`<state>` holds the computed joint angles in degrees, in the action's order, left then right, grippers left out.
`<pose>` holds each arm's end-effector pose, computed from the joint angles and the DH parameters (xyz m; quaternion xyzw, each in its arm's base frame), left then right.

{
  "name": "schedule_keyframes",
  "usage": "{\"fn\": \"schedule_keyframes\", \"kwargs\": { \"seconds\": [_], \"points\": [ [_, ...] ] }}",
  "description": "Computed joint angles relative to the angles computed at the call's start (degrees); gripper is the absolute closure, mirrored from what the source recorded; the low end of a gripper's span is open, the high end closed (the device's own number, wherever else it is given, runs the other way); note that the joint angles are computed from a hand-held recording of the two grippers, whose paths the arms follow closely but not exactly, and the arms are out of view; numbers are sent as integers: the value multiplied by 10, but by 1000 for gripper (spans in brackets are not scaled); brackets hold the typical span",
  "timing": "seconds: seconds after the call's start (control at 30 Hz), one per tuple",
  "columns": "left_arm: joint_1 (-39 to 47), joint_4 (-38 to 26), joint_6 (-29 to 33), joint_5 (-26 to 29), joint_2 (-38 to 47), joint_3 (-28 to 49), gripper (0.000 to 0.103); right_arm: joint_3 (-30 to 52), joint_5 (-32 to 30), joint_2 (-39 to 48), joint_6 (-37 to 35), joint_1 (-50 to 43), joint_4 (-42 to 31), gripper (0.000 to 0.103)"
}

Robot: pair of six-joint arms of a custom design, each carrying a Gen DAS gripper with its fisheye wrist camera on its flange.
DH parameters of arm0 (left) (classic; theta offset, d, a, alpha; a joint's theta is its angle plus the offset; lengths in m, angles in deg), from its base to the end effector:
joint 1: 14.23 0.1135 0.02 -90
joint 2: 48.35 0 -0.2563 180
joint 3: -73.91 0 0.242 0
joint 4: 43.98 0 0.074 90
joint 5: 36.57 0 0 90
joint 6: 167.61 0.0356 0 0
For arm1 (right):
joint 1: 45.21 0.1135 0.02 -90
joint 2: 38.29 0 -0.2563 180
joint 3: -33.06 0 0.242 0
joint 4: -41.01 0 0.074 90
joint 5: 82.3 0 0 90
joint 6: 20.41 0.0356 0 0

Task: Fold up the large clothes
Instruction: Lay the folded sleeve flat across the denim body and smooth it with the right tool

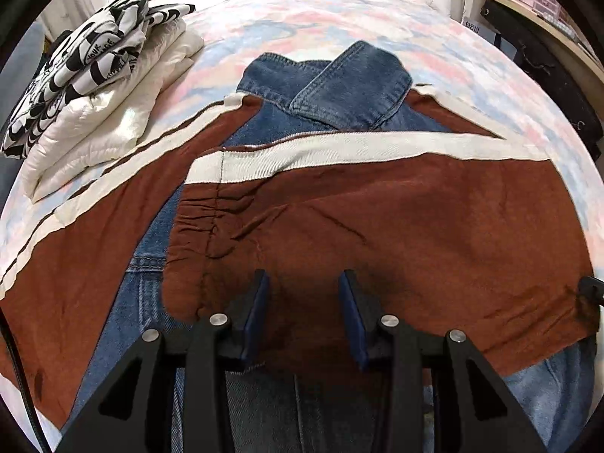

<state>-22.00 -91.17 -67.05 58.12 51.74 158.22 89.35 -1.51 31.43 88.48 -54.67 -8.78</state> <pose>0.3440 -0.0499 0.2025 0.1642 0.9576 -0.0341 0.2344 0.2137 -0.0298 0.2003 0.2194 0.9447 0.0968 0.2236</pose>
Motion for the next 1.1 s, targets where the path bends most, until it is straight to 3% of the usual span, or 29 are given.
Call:
{"fn": "schedule_keyframes", "kwargs": {
  "seconds": [0.17,0.43,0.63,0.87,1.1],
  "points": [
    [3,-5,-7,7,-14,28,60,40,-17,12,50,56,12,66],
    [-1,14,-54,3,71,105,59,149,0,190,123,155,152,63],
    [-1,52,-77,-15,151,146,59,222,84,319,111,165,193,63],
    [-5,119,-68,-14,142,100,59,131,138,282,97,34,266,64],
    [-8,82,-62,-21,127,108,55,111,118,249,98,-10,249,63]
  ]
}}
